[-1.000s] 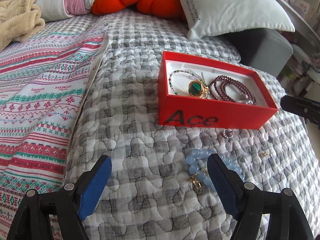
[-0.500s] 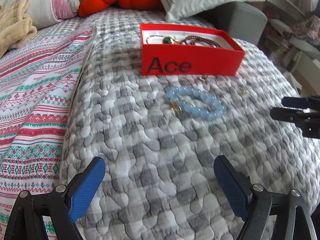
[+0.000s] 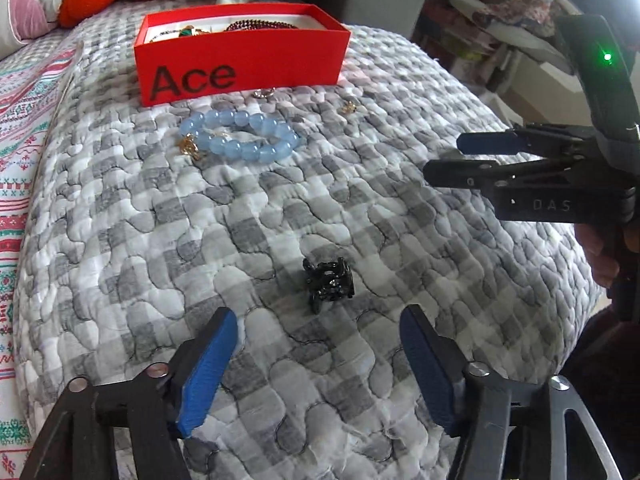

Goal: Organize jewelry
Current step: 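Grasp the small black claw hair clip with the left gripper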

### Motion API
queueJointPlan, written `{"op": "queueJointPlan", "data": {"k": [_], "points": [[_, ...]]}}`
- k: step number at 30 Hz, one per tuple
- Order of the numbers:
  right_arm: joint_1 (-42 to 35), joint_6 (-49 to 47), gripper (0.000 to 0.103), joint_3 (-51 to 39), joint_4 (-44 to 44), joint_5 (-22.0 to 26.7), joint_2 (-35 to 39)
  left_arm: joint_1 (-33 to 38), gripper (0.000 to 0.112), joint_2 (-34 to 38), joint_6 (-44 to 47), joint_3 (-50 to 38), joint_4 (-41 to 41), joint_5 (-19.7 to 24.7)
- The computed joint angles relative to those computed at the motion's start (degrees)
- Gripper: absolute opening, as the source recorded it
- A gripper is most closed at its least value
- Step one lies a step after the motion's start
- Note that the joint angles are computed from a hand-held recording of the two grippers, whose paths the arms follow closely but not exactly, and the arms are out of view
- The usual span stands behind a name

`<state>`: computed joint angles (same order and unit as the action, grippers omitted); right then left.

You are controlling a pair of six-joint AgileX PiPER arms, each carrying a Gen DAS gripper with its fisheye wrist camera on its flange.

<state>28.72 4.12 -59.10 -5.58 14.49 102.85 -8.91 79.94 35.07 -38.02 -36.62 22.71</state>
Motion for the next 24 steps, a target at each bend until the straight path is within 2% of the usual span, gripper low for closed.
{"op": "queueJointPlan", "data": {"k": [1,3,6,9,11,16,24], "points": [[0.0,0.6,0.064,0.0,-0.5,-0.1,0.0,-0.8,0.064,0.3,-2.0,-0.1,1.7,-1.0],[-0.2,-1.2,0.064,0.2,1.3,-0.2,-0.2,-1.3,0.054,0.9,-2.7,-0.9,1.7,-1.5],[0.0,-2.0,0.064,0.5,1.5,-0.6,-0.2,-1.1,0.042,1.7,-2.9,-1.9,0.5,-0.7],[0.3,-1.3,0.064,0.2,0.6,-0.6,0.2,-2.0,0.03,2.6,-7.6,-3.5,5.4,-0.2],[0.3,-2.1,0.064,-0.1,1.2,-0.5,0.4,-2.0,0.021,3.1,-7.9,-4.3,5.9,0.5],[0.0,-6.3,0.064,-2.1,6.1,0.4,1.4,-1.8,0.021,3.4,-9.6,-5.3,7.4,0.4],[0.6,-7.7,0.064,-5.9,8.4,2.0,2.9,1.7,0.021,3.2,-11.1,-7.7,7.6,0.2]]}}
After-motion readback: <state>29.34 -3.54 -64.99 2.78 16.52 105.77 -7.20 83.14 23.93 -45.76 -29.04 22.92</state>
